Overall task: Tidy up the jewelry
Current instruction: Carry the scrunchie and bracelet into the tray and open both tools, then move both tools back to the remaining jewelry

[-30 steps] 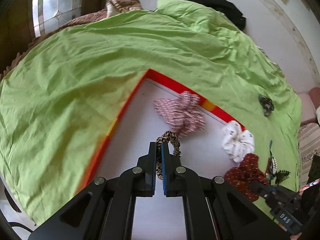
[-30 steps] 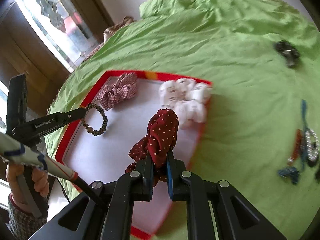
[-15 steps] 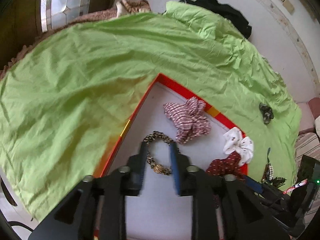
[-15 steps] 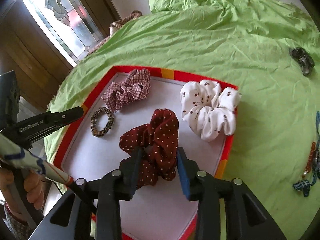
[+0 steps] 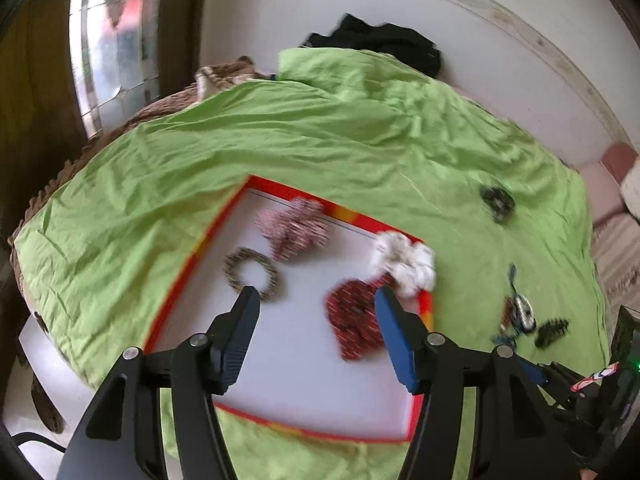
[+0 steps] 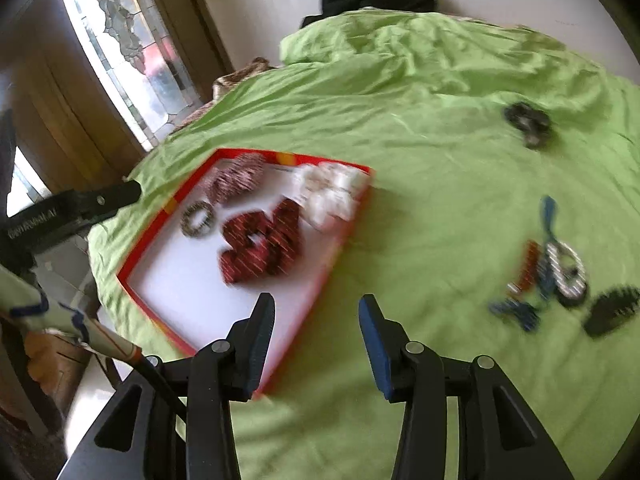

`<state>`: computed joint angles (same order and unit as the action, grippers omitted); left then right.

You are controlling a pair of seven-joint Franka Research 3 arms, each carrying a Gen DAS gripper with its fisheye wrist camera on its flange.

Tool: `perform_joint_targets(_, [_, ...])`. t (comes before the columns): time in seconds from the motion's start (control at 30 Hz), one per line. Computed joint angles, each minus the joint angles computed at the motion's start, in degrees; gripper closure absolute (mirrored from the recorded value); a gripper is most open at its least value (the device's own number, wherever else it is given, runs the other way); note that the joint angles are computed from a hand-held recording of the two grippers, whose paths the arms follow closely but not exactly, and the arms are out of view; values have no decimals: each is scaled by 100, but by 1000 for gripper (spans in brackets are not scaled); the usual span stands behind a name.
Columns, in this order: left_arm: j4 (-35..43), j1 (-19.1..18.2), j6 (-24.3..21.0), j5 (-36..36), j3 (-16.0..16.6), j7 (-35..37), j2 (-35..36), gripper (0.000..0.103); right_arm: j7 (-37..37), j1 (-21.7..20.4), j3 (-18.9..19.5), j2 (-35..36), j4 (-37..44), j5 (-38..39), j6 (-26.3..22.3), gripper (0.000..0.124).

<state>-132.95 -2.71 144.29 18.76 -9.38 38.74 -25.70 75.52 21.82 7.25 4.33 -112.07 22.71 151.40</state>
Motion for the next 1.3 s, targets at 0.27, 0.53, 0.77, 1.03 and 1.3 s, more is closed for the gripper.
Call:
perform_joint_targets(0.27, [608,-497,-243,-115,-340,90,602,43,215,-510,-409,-1015,-1475,165,168,74])
perform_joint_targets(0.53, [1313,-920,-449,-100,-517,254,1414,43,621,-1225,-824,-1607,-2351,105,413,74])
perform_joint_targets(0.77, [1984,-1203,-409,-374,-516,543,2342,43,368,-1440,-1047,-1557,-2409,631,471,74])
perform_joint_targets(1.03, [3116,-1378,-513,-491,-485,969,3617,43,-240,-1451,-1079,-1131,-2018,1336,394,74])
perform_joint_targets(1.3, [3967,-1534,-318,-464,-529,1790,4442,54,-544,-1554,-998,-712,-1605,1756,278,74])
